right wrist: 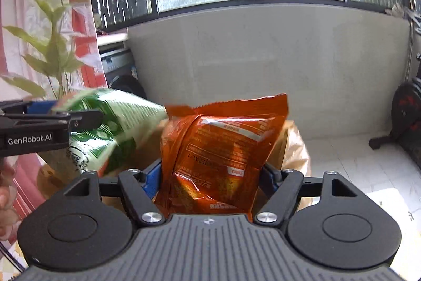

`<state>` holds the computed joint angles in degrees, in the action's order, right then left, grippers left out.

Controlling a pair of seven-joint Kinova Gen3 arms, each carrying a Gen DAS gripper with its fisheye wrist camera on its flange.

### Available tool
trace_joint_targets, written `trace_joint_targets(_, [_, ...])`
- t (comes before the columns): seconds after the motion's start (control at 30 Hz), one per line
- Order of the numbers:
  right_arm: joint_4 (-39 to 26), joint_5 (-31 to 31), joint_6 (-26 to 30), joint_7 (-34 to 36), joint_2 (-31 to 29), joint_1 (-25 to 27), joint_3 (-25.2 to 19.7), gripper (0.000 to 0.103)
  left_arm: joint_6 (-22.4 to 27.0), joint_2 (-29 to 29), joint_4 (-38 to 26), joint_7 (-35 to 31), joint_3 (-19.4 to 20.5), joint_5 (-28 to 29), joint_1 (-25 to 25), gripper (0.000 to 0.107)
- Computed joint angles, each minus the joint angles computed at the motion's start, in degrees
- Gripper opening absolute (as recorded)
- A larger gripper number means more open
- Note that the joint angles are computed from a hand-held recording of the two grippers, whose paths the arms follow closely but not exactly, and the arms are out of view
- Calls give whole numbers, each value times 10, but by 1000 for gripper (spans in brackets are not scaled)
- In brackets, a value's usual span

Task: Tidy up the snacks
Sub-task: 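Lift both bags over the box and open both tools to drop them in, then move the right tool to the red packet while the left tool returns to the pile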

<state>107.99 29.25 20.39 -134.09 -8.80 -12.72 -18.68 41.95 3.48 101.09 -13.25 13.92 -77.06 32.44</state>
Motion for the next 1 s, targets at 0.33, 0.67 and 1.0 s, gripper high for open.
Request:
trace_joint_targets(0.33, [63,-81,-44,86,-77,-99,127,88,-46,-82,49,-10,8,78,-45,90])
trace_joint_targets(0.67, [173,-216,-63,319,-215,-234,313,90,-11,-212,165,44,69,133,-121,90])
trace_joint_targets(1.0, [279,-224,-65,498,-172,-245,364,70,70,-235,240,208,243,167,-228,89])
